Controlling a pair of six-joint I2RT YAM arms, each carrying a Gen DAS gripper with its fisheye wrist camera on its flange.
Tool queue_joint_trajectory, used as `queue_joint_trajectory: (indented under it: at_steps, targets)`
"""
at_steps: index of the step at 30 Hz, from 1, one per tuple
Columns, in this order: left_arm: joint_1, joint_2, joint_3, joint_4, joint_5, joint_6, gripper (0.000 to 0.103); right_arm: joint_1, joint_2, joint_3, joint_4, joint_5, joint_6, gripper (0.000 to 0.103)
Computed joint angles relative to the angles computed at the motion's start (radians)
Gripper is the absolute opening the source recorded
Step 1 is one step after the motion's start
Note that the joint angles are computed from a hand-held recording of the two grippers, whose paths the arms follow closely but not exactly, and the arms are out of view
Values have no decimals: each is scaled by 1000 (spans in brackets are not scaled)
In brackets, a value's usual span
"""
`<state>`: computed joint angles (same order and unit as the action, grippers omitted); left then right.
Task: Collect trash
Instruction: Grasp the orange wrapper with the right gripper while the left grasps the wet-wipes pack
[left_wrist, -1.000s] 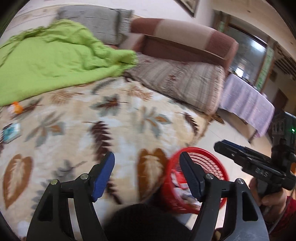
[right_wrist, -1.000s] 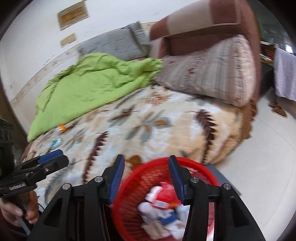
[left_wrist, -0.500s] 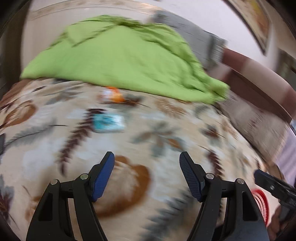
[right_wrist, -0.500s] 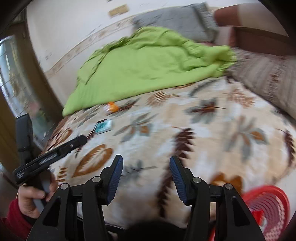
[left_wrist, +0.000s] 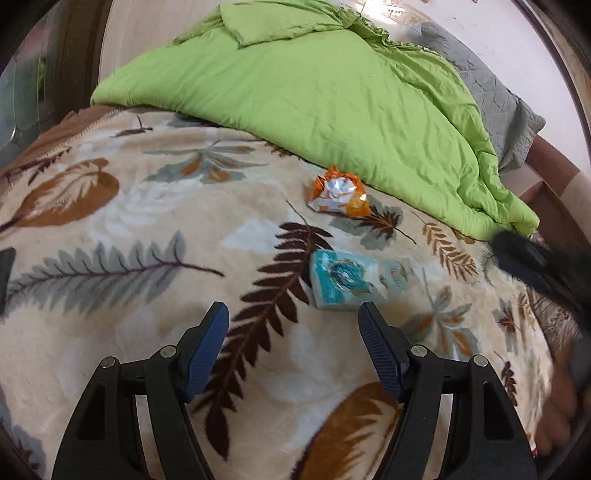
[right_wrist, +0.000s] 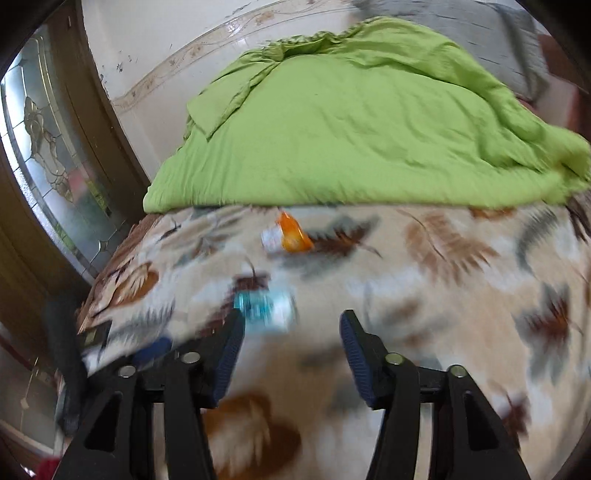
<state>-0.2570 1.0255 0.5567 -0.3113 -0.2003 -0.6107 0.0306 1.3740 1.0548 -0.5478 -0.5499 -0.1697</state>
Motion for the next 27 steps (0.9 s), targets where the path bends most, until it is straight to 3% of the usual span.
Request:
queue_joint_trajectory:
  at_steps: [2, 7, 11, 15, 16, 19, 24, 27]
  targets:
    - [-5, 13, 9, -32, -55, -17, 72, 77, 117, 75, 61, 56, 63, 72]
    - [53, -14, -3, -52, -64, -41, 71, 200, 441, 333, 148, 152, 160, 76]
    - [76, -23, -8, -56, -73, -47, 72, 222, 669, 567, 94, 125, 246, 76]
    - [113, 3, -9, -46, -19, -47, 72, 249, 829, 742, 20, 137, 309, 76]
    - [113, 9, -7, -46, -14, -47, 72, 254, 849, 759, 14, 137, 314, 66]
    - [102, 13, -3, -45, -15, -39, 72, 258, 838, 722, 49, 127, 307, 48]
    - [104, -1, -4, -43, 2, -35, 72, 218, 739, 598, 56, 171, 221, 42]
    - [121, -17, -13, -37, 28, -35, 72, 163, 636, 443, 79, 107, 183, 41]
